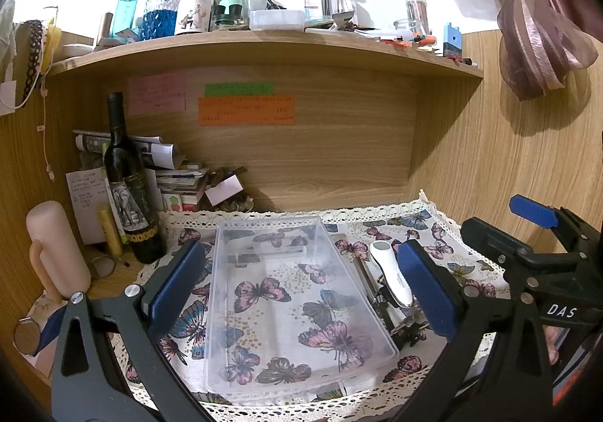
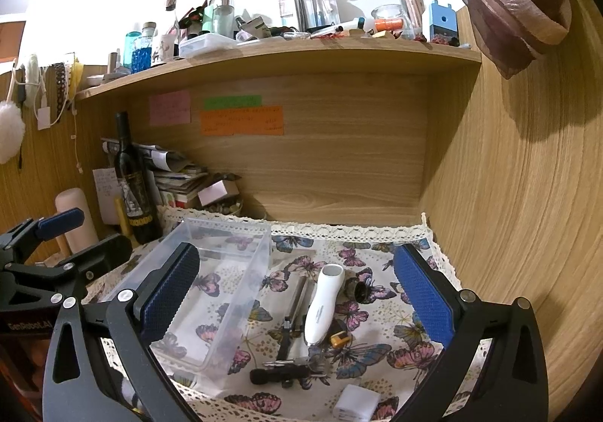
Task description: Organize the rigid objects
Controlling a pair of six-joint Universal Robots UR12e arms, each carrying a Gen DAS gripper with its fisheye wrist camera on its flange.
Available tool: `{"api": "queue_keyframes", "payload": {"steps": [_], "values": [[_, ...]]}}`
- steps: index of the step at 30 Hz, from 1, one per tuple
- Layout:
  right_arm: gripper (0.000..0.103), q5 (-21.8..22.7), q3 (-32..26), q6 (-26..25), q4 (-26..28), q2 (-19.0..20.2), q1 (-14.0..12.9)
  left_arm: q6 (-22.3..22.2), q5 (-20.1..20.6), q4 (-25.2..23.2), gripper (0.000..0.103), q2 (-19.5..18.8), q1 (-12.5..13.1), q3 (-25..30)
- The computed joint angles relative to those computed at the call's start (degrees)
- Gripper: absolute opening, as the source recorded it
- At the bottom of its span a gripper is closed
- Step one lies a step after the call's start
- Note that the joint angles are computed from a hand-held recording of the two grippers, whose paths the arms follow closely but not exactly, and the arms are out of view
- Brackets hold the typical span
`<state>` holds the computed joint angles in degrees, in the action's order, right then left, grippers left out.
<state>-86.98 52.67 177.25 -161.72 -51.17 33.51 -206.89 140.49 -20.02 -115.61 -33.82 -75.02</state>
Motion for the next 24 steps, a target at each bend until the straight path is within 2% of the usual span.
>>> {"api": "queue_keyframes", "payload": {"steps": [11,15,17,18,19,21,24], "values": [[0.103,-0.2,0.2,-0.3,-0.5,-0.1,-0.1,1.0,-0.5,1.5,0.103,0.1,0.0,-0.5],[0.103,-2.2,0.0,0.2,-1.7,0.3,0.2,0.6,-2.8,1.9,0.103,0.5,0.5,-1.4],[0.103,-2.3,-0.5,0.0,-1.0,0.6,0.2,-1.5,-4.6,1.1,0.103,1.0,1.1,-2.3],[0.103,-1.8,-0.9,0.1,0.1,0.7,0.1,-2.1,-5.0,0.8,0.096,1.2,1.2,-2.5],[0.103,-1.6,-1.4,0.2,1.2,0.9,0.0,-3.0,-5.3,0.0,0.085,1.5,1.5,-2.8],[0.102,-1.8,-2.1,0.5,2.9,1.3,-0.2,-4.9,-6.1,-2.5,0.080,2.1,2.0,-3.5],[0.093,-1.9,-3.1,0.7,5.6,1.8,-0.5,-6.9,-7.5,-4.5,0.076,3.0,3.0,-4.6]]}}
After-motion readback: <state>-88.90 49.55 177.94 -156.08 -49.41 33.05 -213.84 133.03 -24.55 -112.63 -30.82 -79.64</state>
